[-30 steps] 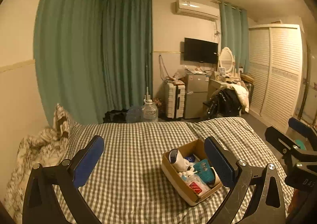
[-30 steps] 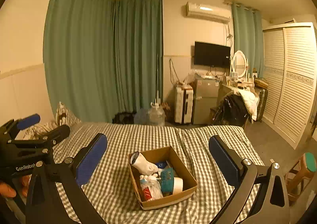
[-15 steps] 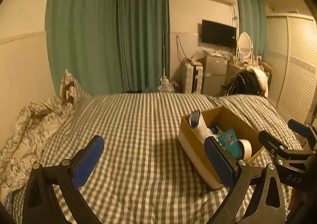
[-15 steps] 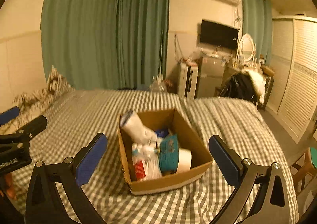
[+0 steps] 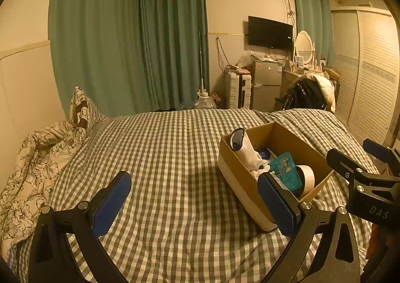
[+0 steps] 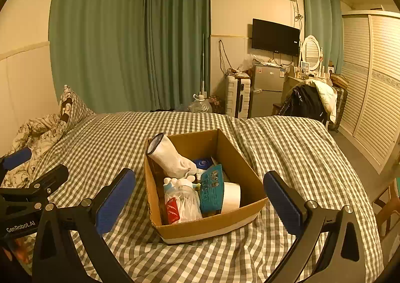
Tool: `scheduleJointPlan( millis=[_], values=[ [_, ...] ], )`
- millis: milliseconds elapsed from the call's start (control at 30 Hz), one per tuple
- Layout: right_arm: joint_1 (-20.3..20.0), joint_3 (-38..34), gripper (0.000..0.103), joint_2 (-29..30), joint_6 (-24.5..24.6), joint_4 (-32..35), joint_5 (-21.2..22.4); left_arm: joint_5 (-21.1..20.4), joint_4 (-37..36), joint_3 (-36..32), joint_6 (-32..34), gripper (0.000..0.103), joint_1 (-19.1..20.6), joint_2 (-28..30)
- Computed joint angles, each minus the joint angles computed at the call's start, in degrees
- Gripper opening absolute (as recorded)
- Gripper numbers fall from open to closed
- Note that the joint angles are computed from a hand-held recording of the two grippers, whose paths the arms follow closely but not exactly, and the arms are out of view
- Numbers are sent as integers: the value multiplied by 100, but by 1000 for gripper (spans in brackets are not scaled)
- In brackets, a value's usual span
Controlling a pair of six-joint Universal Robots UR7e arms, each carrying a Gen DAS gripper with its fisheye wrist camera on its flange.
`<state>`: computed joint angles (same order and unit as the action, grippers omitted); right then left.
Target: Organize objects
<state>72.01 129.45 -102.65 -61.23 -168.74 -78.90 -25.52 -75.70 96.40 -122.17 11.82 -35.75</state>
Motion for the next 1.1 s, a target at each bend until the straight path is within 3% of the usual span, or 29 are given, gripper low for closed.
scheduleJointPlan(
  millis=[1100],
  values=[
    [83,53,103,61,-30,-67,-222,-117,-369,154,61,103,11,-33]
  ],
)
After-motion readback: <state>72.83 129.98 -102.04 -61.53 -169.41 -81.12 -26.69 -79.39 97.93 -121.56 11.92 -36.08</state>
